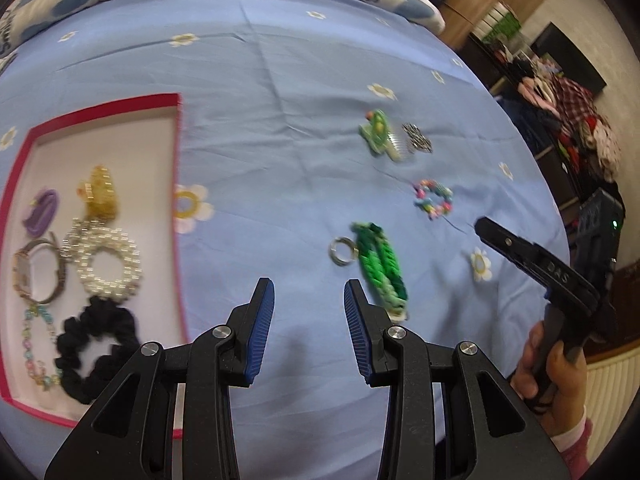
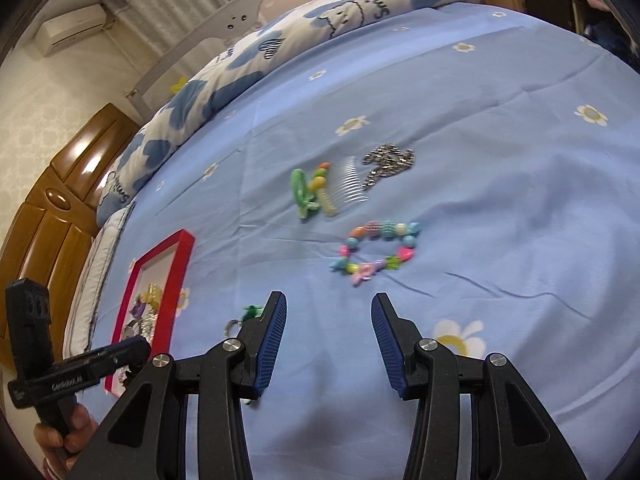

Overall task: Organize jewelry
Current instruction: 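Move the left tool to the green braided bracelet while the right tool reaches the candy-bead bracelet, then grasp the green braided bracelet with the left tool while the right tool grasps the candy-bead bracelet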

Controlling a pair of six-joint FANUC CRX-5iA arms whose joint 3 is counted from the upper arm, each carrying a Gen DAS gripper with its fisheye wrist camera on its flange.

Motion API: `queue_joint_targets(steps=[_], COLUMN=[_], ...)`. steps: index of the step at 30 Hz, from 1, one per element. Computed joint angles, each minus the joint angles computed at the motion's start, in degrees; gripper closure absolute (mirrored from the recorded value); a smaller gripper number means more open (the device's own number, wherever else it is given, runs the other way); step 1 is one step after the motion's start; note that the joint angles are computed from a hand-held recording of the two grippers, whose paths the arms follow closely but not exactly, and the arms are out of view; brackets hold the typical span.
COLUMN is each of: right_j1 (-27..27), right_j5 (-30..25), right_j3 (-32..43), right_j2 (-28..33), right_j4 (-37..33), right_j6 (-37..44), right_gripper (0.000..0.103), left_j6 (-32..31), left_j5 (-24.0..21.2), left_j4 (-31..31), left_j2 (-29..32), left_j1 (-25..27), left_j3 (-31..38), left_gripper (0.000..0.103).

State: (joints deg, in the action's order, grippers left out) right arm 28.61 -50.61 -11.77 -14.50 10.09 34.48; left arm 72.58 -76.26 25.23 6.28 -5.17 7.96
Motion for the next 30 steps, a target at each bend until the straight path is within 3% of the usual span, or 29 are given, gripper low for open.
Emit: queue_joint_targets(steps=[11,14,26,29,30], right_j1=[-2.56,-3.42,-6.79,-6.14,-5.85], right_j5=[0.32,0.20,-1.35,-1.60,-1.69], right_j3=[-0.20,0.45,5.34,5.10,5.14], right_j2=[0.91,2.00,8.76,9.50,9.76], right_j4=[-1.56,-1.93,-4.00,-2.29,-1.51], right_j6=[2.10,3.42,11.65,12.05,11.85], right_gripper=[0.056,0.056,0.055,0.055,0.057], left_j6=[1.17,1.39,4.53,4.67,4.53], left_j5=[-1.46,-2.23,-2.18,-1.69,-1.59], left_j4=[0.53,1.42,-4.50,-6.34,-6.81], left_j2=[2.44,3.56,7.24,7.27,7.36], left_j1=[-3.23,-4.09,-9.24,-9.89,-9.97], left_j3=[1.37,1.62,4.89,5.63,5.92], left_gripper=[0.069,0.059,0.058,0.067,0.078])
